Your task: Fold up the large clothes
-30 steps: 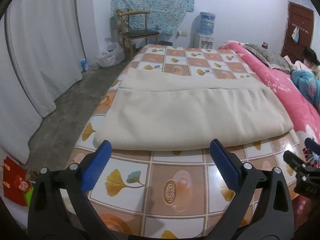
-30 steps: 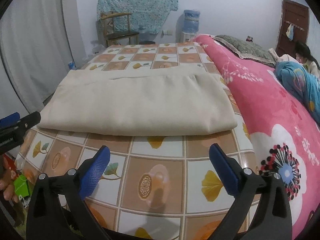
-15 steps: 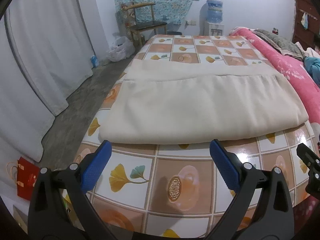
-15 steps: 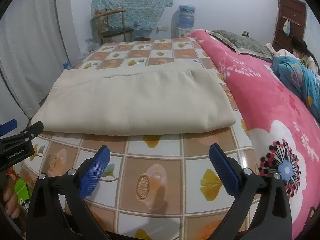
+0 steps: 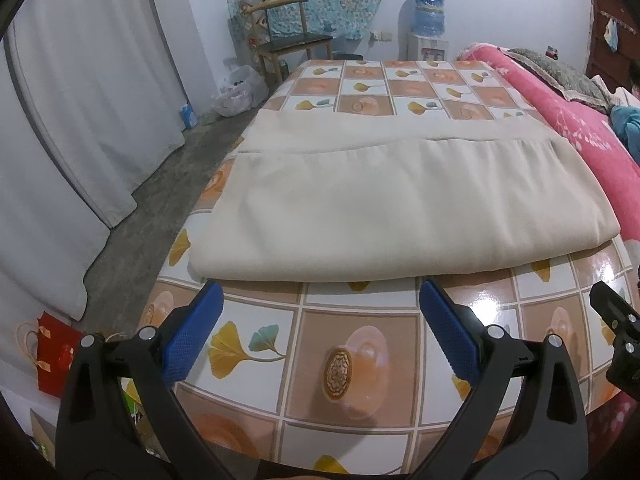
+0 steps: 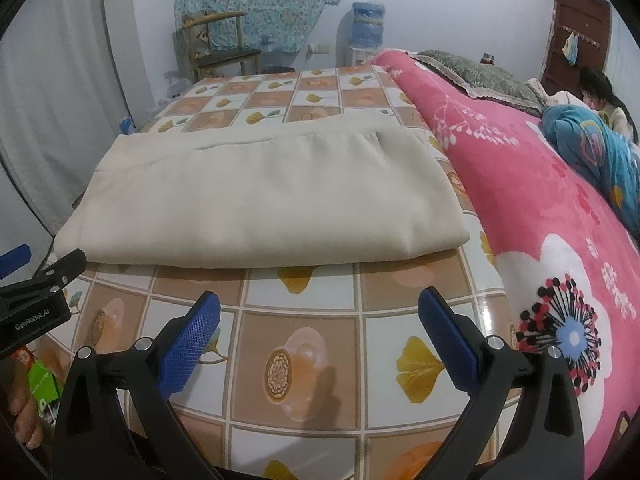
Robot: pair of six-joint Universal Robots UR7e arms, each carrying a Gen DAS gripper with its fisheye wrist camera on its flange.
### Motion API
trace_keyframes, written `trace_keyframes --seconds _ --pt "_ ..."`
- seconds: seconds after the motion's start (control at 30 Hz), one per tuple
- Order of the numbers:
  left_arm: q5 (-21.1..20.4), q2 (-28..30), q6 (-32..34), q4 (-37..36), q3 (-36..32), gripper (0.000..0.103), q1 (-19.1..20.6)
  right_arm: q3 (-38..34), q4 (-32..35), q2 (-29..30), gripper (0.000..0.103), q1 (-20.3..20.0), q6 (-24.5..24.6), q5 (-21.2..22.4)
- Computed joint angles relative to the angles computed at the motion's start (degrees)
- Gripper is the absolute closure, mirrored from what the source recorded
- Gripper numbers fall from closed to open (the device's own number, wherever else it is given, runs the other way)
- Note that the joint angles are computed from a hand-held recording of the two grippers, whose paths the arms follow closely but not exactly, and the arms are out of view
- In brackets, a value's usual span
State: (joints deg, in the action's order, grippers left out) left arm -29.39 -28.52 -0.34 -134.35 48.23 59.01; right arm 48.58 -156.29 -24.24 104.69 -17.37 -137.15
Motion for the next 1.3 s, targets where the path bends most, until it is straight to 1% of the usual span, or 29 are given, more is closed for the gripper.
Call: trace_keyframes --seconds 1.3 --pt "0.0 -0.2 0.0 0.2 0.9 0.008 -0.1 -0.5 -0.3 0.0 0.007 0.0 -1.0 -0.4"
